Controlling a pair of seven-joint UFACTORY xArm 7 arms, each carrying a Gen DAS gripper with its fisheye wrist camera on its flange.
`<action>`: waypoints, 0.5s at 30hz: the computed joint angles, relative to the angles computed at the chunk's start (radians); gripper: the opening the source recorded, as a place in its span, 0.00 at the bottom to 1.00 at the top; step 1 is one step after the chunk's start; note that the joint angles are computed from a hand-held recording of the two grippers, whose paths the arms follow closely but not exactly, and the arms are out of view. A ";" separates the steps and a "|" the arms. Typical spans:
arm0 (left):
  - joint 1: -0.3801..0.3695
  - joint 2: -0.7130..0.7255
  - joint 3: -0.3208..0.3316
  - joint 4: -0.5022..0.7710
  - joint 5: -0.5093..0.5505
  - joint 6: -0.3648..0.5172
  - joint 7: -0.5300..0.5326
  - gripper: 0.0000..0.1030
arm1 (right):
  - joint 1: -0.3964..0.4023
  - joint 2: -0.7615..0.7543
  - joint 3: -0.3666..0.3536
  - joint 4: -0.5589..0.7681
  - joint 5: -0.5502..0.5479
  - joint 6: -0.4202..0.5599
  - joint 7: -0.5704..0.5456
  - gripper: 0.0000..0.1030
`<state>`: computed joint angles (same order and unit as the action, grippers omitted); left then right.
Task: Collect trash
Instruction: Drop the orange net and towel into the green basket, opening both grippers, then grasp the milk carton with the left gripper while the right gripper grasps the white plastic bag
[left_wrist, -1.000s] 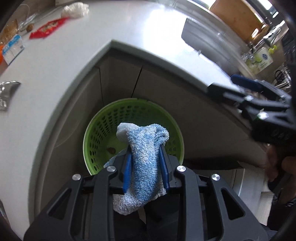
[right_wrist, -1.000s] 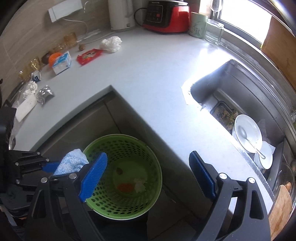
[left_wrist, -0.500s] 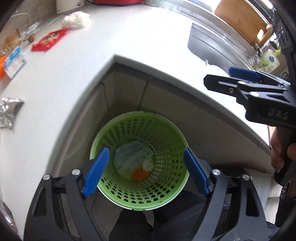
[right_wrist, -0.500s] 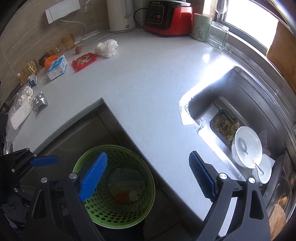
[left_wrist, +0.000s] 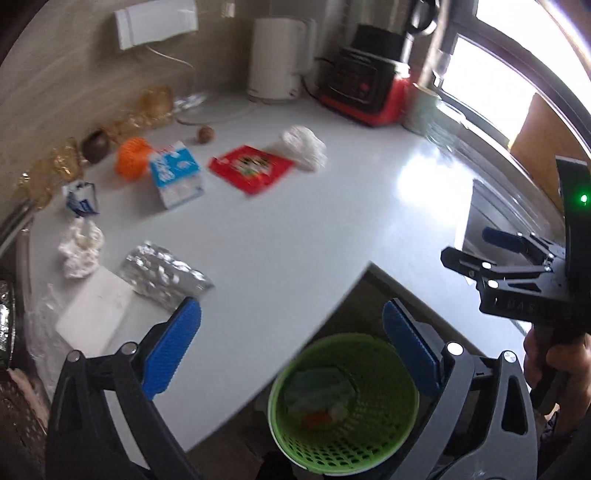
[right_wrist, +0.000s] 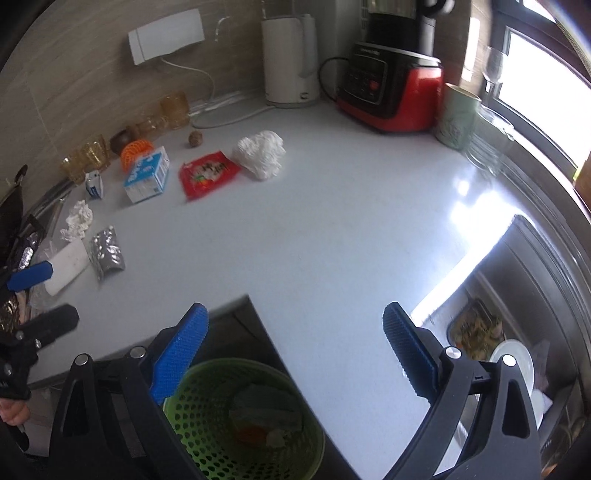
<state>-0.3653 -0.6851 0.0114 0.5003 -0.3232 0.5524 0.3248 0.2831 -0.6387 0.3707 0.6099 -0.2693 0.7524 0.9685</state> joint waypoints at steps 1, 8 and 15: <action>0.000 0.009 0.012 0.006 -0.007 -0.016 0.005 0.93 | -0.005 0.023 -0.007 0.011 -0.008 -0.023 -0.013 0.92; 0.073 0.173 0.026 0.116 -0.028 -0.105 -0.058 0.93 | -0.039 0.168 -0.042 0.090 -0.051 -0.159 -0.087 0.92; 0.120 0.395 0.014 0.280 -0.053 -0.198 -0.170 0.93 | -0.070 0.329 -0.080 0.187 -0.107 -0.268 -0.153 0.92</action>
